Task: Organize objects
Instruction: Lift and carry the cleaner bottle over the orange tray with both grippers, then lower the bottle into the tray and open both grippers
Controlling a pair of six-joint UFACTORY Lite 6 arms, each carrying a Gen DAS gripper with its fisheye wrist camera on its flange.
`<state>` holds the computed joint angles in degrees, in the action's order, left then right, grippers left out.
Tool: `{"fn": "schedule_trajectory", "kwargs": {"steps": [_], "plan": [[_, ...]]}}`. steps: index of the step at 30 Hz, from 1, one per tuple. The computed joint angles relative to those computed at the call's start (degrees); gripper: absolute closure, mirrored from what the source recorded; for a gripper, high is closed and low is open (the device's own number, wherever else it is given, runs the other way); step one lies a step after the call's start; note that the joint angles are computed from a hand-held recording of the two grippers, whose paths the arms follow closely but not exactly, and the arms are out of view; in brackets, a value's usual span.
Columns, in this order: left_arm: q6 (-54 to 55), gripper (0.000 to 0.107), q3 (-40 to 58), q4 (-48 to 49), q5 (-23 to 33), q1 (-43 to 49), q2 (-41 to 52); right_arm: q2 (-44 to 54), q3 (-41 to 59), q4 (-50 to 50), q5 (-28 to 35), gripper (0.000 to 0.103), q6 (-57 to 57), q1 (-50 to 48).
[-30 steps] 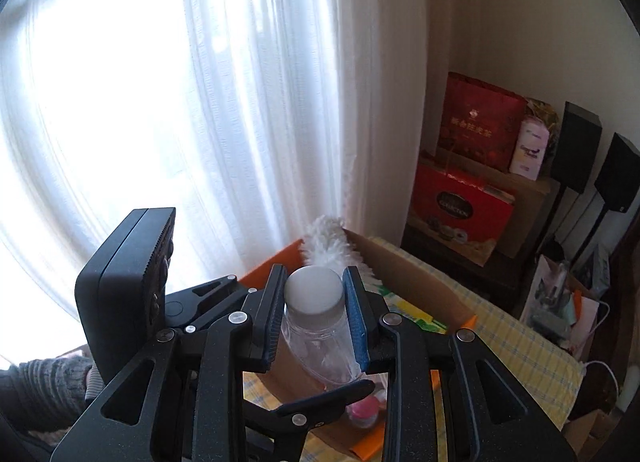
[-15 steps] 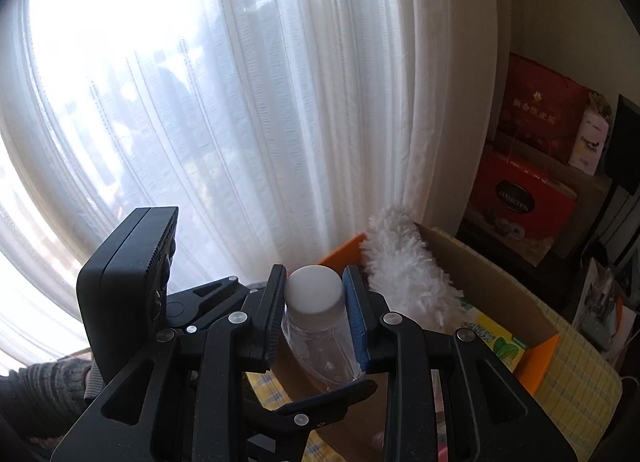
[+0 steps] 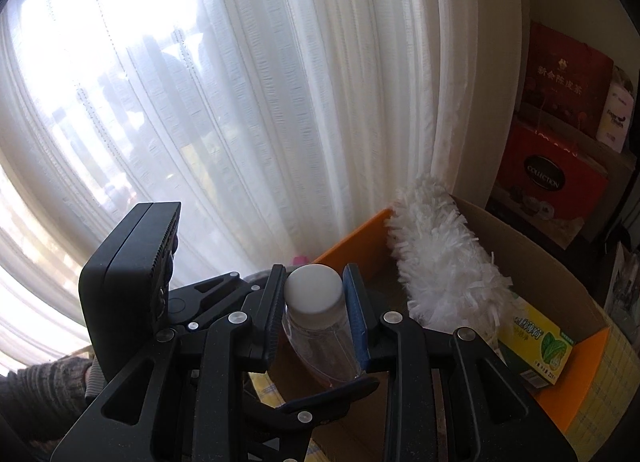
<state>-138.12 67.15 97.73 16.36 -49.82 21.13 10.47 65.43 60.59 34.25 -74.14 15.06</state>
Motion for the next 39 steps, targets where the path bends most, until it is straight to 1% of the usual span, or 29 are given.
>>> {"fn": "schedule_trajectory", "kwargs": {"steps": [3, 9, 11, 13, 15, 16, 19, 20, 21, 25, 28, 31, 32, 33, 34, 39], "plan": [[0.36, 0.018, -0.63, -0.16, 0.21, -0.21, 0.37, 0.51, -0.68, 1.16, 0.49, 0.074, -1.68, -0.54], [5.57, 0.02, 0.03, -4.7, 1.69, -1.45, 1.5, 2.07, -0.16, 1.48, 1.24, 0.074, -2.73, -1.06], [9.03, 0.02, 0.41, -7.91, 3.45, -2.51, 1.51, 2.95, 0.43, 0.25, 1.01, 0.074, -1.53, -0.65], [9.88, 0.02, 0.33, -8.88, 4.91, -3.21, 1.0, 3.92, -0.13, -1.39, -0.02, 0.074, -0.67, 0.02], [9.87, 0.02, -0.87, -9.06, 5.34, -3.61, -0.55, 3.79, -1.3, 1.89, 1.26, 0.074, -3.8, -0.68], [10.41, 0.019, -1.22, -9.57, 5.48, -3.71, -1.06, 3.49, -1.51, 2.12, 1.54, 0.074, -3.63, -0.95], [13.37, 0.018, -2.09, -13.01, 5.69, -3.87, -2.32, 2.23, -1.72, 2.89, 3.6, 0.067, -3.02, -2.32], [14.49, 0.017, -2.15, -14.46, 5.77, -3.72, -2.56, 1.49, -2.09, 2.93, 3.8, 0.058, -2.81, -2.59], [15.08, 0.016, -2.08, -15.26, 5.75, -3.55, -2.64, 0.21, -2.76, 2.92, 3.35, 0.052, -2.49, -2.88], [12.67, 0.012, -3.7, -14.75, 5.53, -3.8, -4.31, -4.03, -4.75, 1.09, 3.56, 0.05, -0.3, -4.73], [13.06, 0.011, -4.0, -16.35, 6.69, -4.89, -5.2, -8.54, -8.22, 0.88, 4.92, 0.046, -0.62, -8.15], [17.0, 0.009, -2.22, -20.8, 8.84, -6.38, -4.86, -12.77, -11.64, 0.47, 5.5, 0.041, -1.37, -11.81], [18.16, 0.009, -1.49, -22.03, 9.59, -6.98, -4.65, -14.3, -12.83, 0.24, 5.72, 0.037, -1.62, -13.2], [19.28, 0.009, -0.78, -23.24, 10.33, -7.67, -4.47, -16.05, -14.25, 0.0, 5.92, 0.03, -1.93, -14.9], [20.16, 0.008, -0.28, -24.25, 10.97, -8.3, -4.39, -17.45, -15.35, -0.15, 5.87, 0.027, -2.11, -16.22], [25.48, 0.004, 5.49, -29.51, 14.71, -11.91, -1.62, -24.84, -21.79, -0.38, 8.44, 0.021, -5.58, -26.33]]}}
